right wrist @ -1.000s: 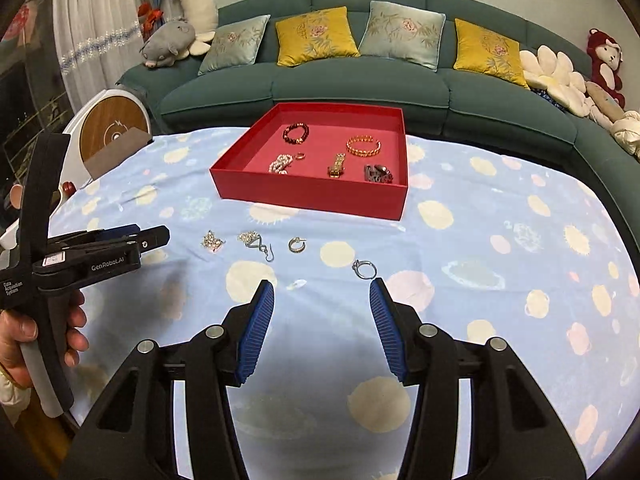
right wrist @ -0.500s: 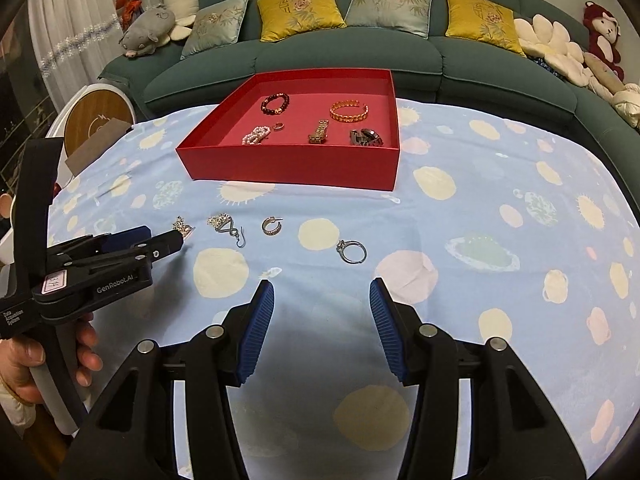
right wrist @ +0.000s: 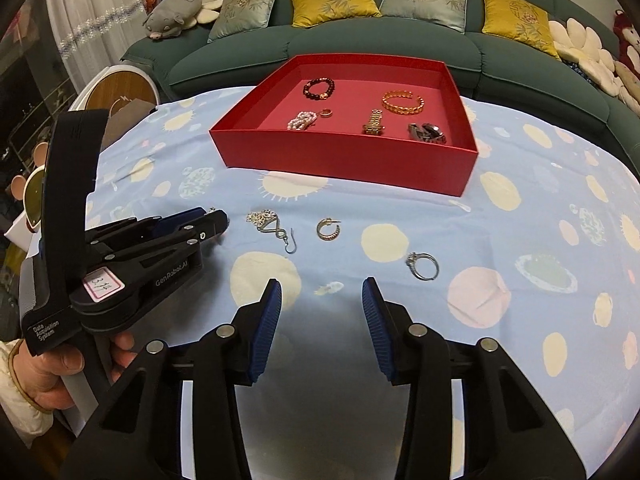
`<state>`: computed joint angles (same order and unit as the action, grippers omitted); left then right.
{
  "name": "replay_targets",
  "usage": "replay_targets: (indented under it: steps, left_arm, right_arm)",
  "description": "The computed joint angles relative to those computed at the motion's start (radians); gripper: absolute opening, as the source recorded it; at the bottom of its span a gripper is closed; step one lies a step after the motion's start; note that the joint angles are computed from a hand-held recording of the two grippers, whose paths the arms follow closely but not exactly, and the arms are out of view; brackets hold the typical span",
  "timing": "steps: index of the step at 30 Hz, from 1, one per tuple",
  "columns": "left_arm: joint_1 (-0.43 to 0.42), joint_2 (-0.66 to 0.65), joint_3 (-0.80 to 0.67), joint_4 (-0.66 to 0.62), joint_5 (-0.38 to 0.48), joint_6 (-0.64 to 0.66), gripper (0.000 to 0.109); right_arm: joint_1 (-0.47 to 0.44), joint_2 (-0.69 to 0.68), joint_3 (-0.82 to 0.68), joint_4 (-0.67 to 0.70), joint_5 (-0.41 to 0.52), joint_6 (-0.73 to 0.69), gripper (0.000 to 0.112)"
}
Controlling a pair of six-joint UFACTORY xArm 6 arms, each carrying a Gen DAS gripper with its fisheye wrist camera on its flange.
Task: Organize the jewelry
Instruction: 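Lower the left tool onto the silver chain necklace and close it, then grasp the silver pendant chain with the right tool while the left tool lifts its necklace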
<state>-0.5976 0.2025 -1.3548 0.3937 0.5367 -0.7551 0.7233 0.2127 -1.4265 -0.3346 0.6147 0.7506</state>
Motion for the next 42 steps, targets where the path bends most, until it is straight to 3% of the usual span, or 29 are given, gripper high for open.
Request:
replay_targets:
  steps: [2,3,4,24,30,32,34,35,42]
  left_arm:
    - [0.001,-0.005,0.004,-0.007,-0.006,0.005,0.015]
    - [0.002,-0.011,0.007,-0.01,-0.009,0.009,0.004]
    - [0.005,-0.017,0.009,-0.036,-0.008,0.03,0.003]
    - [0.049,-0.153,0.152,-0.095,-0.051,0.075,0.003]
    - [0.053,-0.174,0.174,-0.11,-0.06,0.09,0.003]
    - [0.053,-0.176,0.176,-0.109,-0.06,0.088,0.003]
    - [0.055,-0.178,0.179,-0.111,-0.062,0.087,0.003]
    - [0.055,-0.177,0.178,-0.115,-0.063,0.09,0.003]
    - [0.058,-0.189,0.182,-0.124,-0.077,0.094,0.003]
  right_arm:
    - [-0.001,0.032,-0.034,0.027,-0.006,-0.026,0.035]
    - [0.0,0.046,-0.052,0.028,-0.007,-0.031,0.035]
    - [0.0,0.057,-0.066,0.025,-0.007,-0.032,0.035]
    - [0.0,0.214,-0.229,0.032,0.007,-0.09,0.034]
    - [0.002,0.239,-0.253,0.008,0.015,-0.092,0.022]
    - [0.001,0.24,-0.255,0.003,0.018,-0.094,0.009]
    - [0.001,0.239,-0.253,0.0,0.017,-0.09,0.007]
    - [0.002,0.235,-0.247,0.002,0.012,-0.092,0.0]
    - [0.007,0.203,-0.231,0.013,-0.005,-0.1,0.001]
